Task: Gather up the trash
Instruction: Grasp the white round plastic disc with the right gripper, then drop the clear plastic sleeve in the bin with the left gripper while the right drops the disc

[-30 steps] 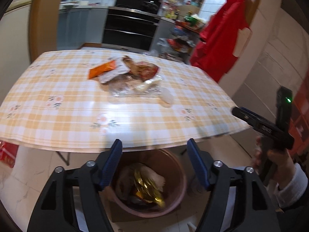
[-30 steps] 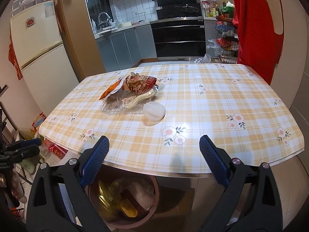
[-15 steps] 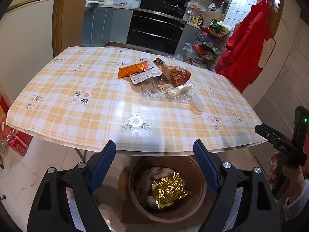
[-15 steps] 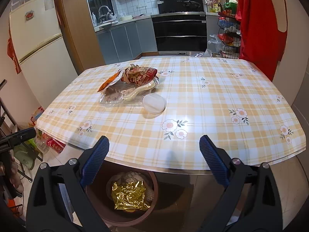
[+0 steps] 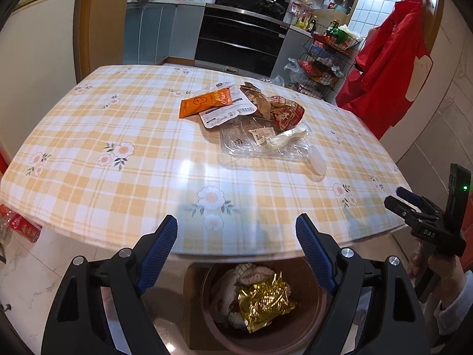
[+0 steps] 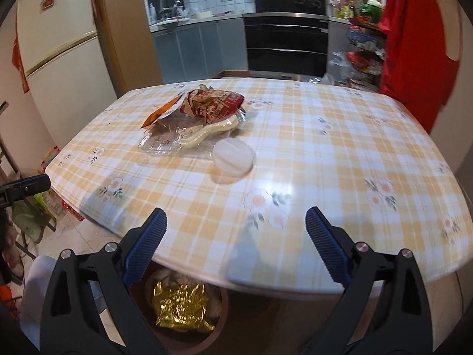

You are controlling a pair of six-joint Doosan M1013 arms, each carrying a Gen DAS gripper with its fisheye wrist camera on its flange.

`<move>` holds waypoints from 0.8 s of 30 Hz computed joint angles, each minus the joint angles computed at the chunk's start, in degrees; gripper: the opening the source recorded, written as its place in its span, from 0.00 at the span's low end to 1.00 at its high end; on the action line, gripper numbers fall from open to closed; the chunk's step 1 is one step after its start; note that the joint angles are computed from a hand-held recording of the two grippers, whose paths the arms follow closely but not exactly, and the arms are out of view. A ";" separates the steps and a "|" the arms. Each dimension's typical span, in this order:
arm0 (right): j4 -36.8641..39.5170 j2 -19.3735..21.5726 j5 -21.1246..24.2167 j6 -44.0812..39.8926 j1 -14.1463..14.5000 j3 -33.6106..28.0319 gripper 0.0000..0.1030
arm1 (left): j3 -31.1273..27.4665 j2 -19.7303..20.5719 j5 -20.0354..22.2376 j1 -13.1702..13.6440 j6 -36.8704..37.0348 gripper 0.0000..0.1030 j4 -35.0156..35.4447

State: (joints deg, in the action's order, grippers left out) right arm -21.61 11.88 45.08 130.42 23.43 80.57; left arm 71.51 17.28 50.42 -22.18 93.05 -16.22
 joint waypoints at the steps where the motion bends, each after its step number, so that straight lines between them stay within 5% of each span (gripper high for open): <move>1: 1.72 0.78 -0.98 -1.87 -0.87 -0.45 0.91 | -0.65 0.60 0.27 -0.02 -0.02 0.78 -0.05; 5: 9.28 4.37 -3.19 -9.30 -3.91 -3.18 0.91 | -4.41 3.93 2.19 0.30 -0.35 0.78 -1.41; 12: 16.76 12.50 2.40 -21.99 -6.42 -12.59 0.90 | -12.67 10.55 6.16 0.42 -1.55 0.76 -3.01; 16: 19.53 15.26 6.71 -26.94 -6.92 -16.31 0.90 | -16.95 13.68 8.64 0.31 0.32 0.65 -5.53; 21: 23.08 16.09 8.90 -30.26 -7.50 -17.32 0.65 | -24.95 18.74 12.51 -1.08 7.61 0.56 -6.85; 24: 24.94 15.35 8.29 -32.03 -7.66 -16.46 0.65 | -29.84 21.79 15.30 -1.57 9.15 0.55 -8.19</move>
State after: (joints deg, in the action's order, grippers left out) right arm 3.33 27.24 53.38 98.39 15.78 64.10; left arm 41.67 39.07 65.71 -23.75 102.19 -24.41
